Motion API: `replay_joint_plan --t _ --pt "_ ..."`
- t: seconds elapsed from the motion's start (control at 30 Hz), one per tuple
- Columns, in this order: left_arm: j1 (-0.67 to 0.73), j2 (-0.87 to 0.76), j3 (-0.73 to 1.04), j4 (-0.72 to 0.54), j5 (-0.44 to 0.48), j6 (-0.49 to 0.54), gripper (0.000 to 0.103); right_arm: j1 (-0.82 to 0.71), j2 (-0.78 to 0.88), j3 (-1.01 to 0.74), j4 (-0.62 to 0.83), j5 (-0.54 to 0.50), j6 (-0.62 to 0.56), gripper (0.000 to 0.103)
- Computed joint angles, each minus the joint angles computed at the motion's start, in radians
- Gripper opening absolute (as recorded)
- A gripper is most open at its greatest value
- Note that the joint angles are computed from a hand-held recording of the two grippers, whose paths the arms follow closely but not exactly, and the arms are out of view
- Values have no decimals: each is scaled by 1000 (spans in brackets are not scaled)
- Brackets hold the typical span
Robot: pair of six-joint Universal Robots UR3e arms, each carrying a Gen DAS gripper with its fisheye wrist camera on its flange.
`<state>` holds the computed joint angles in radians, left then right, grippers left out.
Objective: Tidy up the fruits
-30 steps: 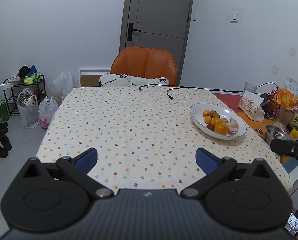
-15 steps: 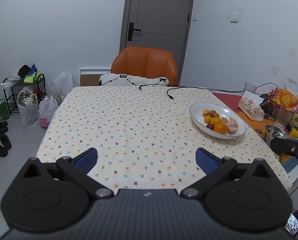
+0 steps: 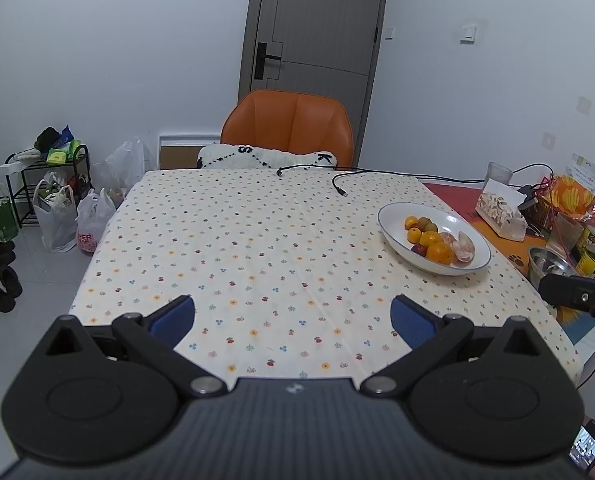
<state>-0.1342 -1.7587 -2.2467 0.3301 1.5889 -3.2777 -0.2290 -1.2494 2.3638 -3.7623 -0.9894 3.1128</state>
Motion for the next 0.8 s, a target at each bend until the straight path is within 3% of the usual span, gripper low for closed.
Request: replay_joint_plan --t 0.8 --pt "-12 -12 -6 28 -6 6 103 9 17 -4 -7 -19 -5 103"
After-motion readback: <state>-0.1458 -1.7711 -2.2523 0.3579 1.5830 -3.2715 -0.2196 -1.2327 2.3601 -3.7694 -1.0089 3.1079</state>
